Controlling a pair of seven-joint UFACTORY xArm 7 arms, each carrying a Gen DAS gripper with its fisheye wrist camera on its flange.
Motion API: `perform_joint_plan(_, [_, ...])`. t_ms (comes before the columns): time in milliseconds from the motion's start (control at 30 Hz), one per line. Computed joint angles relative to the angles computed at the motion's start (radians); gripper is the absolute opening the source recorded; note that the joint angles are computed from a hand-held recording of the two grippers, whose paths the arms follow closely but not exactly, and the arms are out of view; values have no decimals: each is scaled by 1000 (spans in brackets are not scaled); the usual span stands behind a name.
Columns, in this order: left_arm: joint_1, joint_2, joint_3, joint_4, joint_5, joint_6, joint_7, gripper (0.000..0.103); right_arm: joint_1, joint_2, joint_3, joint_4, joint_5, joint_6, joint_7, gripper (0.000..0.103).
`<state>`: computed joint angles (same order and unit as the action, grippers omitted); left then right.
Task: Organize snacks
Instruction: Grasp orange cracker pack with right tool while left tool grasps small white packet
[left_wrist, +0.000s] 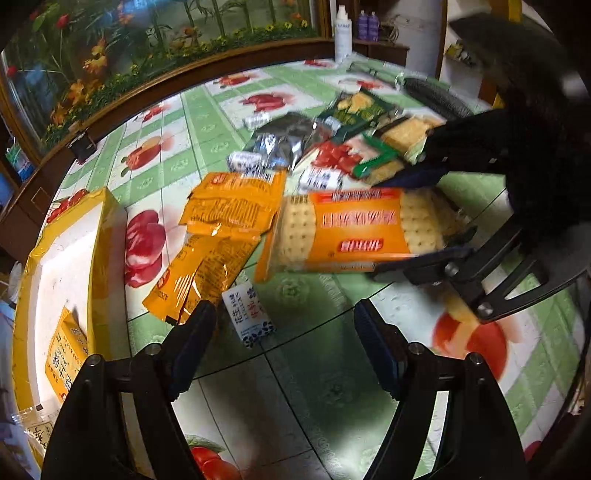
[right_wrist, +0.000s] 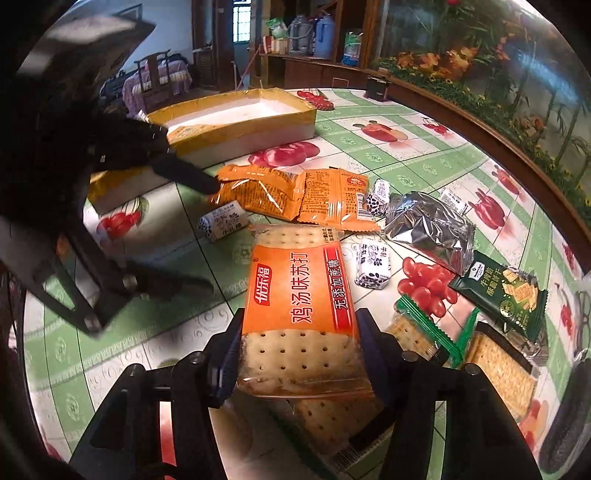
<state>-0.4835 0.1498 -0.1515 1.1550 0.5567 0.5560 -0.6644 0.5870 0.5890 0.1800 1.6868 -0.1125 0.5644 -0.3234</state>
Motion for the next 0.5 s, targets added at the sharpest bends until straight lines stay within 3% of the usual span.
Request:
perform_joint_plan(33, [-14,12,19,5,-10,10,5,79,4,10,-2,13,1,1,9,59])
perform_joint_plan(133, [54,-3,-8,-37,-131,-64,31,79,22,38,-12,52,-3,20,39,59])
perform_joint_plan(200, [53,-15,20,-58,-129,-88,-20,78,23,56,-8,78,8,37,54,59])
perform_joint_plan(333, [66,-19,16,-66,-159,-118,-20,76,18,74,-5,95,41,26,107,58])
perform_joint_plan(400, [53,-16,19,-58,-118,-109,-47,59,4,70,4,87,72,12,135,57])
perform_joint_plan(467, [46,-13,20,-54,-132,-124,-40,15,-10,56,14,61,99,-11,157,57])
perform_joint_plan(500, [70,-18,-2,-70,-201,-157,5,16,-20,43,20,37,117,-32,170,57])
